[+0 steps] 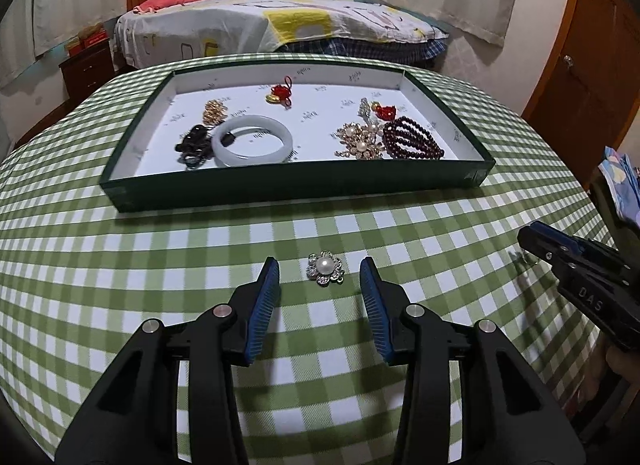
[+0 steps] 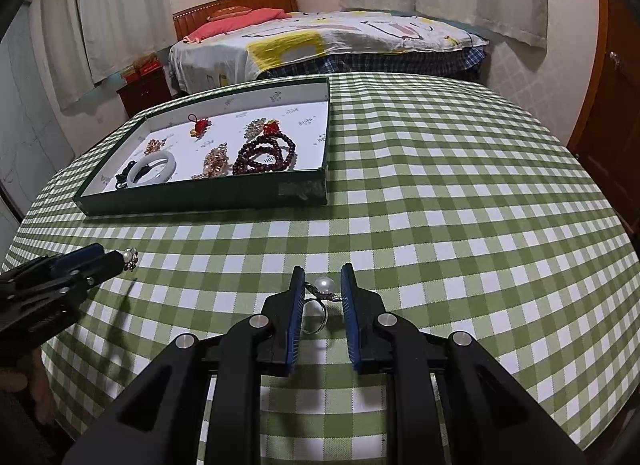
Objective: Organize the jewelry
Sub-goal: 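Grasp the pearl flower brooch with the left tool, then carry the pearl ring and pearl flower brooch over the green box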
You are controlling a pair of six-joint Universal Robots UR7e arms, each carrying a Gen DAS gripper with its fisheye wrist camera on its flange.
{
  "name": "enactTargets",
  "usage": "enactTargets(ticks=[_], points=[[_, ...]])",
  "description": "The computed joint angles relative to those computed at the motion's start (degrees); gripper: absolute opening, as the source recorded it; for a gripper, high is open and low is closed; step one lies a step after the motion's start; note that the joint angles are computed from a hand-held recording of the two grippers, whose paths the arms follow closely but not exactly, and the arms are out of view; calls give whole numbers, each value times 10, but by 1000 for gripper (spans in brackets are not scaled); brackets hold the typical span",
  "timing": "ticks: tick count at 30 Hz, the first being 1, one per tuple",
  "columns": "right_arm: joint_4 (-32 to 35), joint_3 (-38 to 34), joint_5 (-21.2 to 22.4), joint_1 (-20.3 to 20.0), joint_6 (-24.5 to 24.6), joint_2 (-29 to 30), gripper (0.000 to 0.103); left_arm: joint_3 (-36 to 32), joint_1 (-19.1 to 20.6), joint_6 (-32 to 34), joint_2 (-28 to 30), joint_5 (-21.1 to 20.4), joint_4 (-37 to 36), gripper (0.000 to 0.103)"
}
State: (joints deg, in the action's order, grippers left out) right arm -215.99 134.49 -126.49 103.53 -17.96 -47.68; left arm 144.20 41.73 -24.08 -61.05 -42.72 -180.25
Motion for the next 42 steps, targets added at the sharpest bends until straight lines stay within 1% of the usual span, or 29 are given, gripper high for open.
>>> enactTargets(ticks=[2,3,8,12,19,41,42], points=[[3,0,3,-2,2,-1,19,-6,5,5,7,-3,-1,38],[3,1,4,-2,3,-2,19,-10,8,9,12,-6,0,34],[5,1,7,-5,5,-1,19,-20,17,18,22,-7,-5,32],[5,0,7,-5,5,-1,19,-23,21,31,24,-8,-9,21],[4,-2,4,-4,3,4,19,-18,21,45,24,-11,-22,21],[2,-3,3,-3,2,5,19,-16,18,49,23,-9,-27,19],[2,-3,3,-3,1,5,19,-15,17,49,23,-8,-30,15]])
